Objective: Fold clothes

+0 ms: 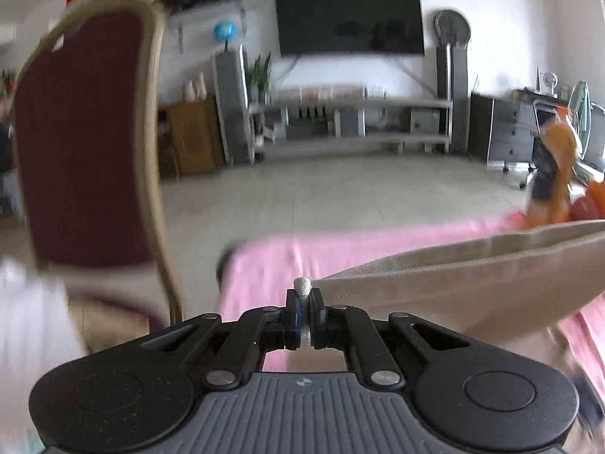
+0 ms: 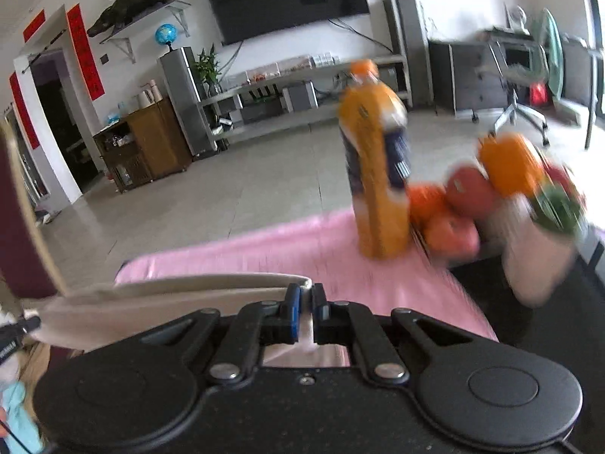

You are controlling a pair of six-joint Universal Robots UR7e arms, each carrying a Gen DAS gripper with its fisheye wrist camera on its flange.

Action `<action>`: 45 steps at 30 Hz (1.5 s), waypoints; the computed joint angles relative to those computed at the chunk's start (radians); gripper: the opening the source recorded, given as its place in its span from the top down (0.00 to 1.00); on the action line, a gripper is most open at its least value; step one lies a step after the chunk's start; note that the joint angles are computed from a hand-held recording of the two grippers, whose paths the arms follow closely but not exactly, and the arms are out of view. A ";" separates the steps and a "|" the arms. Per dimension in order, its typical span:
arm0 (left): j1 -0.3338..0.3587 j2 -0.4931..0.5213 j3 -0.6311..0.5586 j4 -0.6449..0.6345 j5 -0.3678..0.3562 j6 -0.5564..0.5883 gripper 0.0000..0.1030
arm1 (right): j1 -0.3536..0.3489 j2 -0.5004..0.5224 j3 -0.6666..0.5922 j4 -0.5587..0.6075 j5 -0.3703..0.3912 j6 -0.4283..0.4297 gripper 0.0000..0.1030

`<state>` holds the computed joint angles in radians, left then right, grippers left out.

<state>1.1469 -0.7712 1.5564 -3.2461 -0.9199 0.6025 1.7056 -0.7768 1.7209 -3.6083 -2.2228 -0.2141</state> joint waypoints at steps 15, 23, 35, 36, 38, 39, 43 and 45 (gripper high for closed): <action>0.105 -0.235 0.235 0.297 -0.122 -0.550 0.66 | -0.170 -0.086 0.364 -0.089 0.304 0.369 0.70; 0.194 -0.227 0.136 0.511 -0.298 -0.884 0.68 | -0.193 -0.074 0.385 -0.065 0.335 0.477 0.66; 0.240 -0.185 0.051 0.605 -0.427 -1.054 0.65 | -0.217 -0.071 0.376 -0.043 0.351 0.568 0.60; 0.240 -0.188 0.059 0.594 -0.428 -1.049 0.65 | -0.219 -0.070 0.378 -0.050 0.347 0.578 0.60; 0.241 -0.197 0.075 0.571 -0.429 -1.037 0.65 | -0.228 -0.071 0.380 -0.049 0.355 0.606 0.60; 0.241 -0.201 0.083 0.559 -0.429 -1.031 0.65 | -0.234 -0.072 0.381 -0.046 0.363 0.620 0.63; 0.235 -0.202 0.093 0.525 -0.407 -1.000 0.66 | -0.240 -0.054 0.357 -0.015 0.349 0.672 0.65; 0.237 -0.197 0.088 0.535 -0.406 -1.002 0.70 | -0.245 -0.043 0.345 -0.009 0.337 0.704 0.65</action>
<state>1.3841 -0.9682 1.6448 -2.7115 -1.3261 -0.3991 1.4606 -0.8200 2.0663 -3.6170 -1.8859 0.4899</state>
